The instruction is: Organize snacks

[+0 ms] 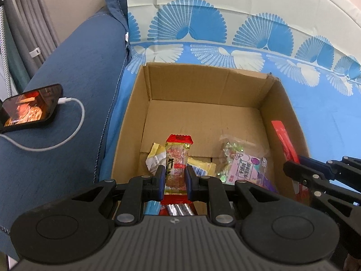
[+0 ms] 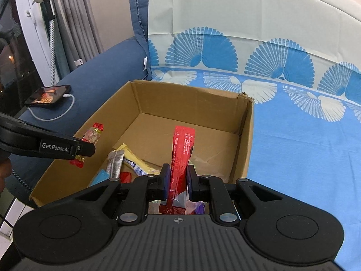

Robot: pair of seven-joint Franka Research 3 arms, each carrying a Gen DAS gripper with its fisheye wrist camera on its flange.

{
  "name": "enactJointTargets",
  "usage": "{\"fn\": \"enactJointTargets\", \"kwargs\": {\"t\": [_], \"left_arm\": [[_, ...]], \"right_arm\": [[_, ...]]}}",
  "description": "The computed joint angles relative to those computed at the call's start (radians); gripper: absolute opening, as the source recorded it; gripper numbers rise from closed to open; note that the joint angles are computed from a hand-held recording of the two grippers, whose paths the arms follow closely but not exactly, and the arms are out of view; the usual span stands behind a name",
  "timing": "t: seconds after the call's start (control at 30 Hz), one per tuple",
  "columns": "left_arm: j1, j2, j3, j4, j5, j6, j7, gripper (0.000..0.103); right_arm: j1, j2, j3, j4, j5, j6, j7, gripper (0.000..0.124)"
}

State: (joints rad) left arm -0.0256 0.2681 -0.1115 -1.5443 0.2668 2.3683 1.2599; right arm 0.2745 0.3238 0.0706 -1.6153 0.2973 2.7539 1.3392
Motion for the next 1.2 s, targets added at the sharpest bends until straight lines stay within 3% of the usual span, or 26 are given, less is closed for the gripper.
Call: {"fn": "enactJointTargets", "kwargs": {"t": [0.3,0.37,0.4,0.43,0.47,0.67,0.97,1.2], "left_arm": [[-0.005,0.075,0.001,0.093,0.003,-0.041,0.019,0.024],[0.000,0.088,-0.004,0.112,-0.010,-0.049,0.043,0.068],[-0.006,0.095,0.002,0.125,0.001,-0.065,0.034,0.103],[-0.013,0.084,0.012,0.110,0.021,-0.046,0.007,0.103],[-0.018,0.068,0.019,0.087,0.041,-0.026,-0.018,0.103],[-0.011,-0.038,0.008,-0.022,0.034,-0.070,-0.047,0.103],[-0.023,-0.306,-0.022,-0.293,0.010,-0.085,-0.120,0.103],[-0.041,-0.479,-0.043,-0.456,0.057,-0.075,-0.188,0.103]], "right_arm": [[0.002,0.049,-0.004,0.053,-0.006,-0.025,0.019,0.020],[0.001,0.061,-0.004,0.067,-0.003,-0.020,0.023,0.024],[0.003,0.068,-0.006,0.074,-0.005,-0.015,0.030,0.046],[0.010,0.073,-0.015,0.078,-0.016,-0.009,0.048,0.071],[0.025,0.076,-0.033,0.080,-0.040,-0.001,0.079,0.078],[0.034,0.013,-0.041,0.007,-0.094,0.007,0.126,0.090],[0.058,-0.286,-0.022,-0.354,-0.191,0.091,0.246,0.099],[0.009,-0.467,0.036,-0.570,-0.297,0.178,0.298,0.102]]}}
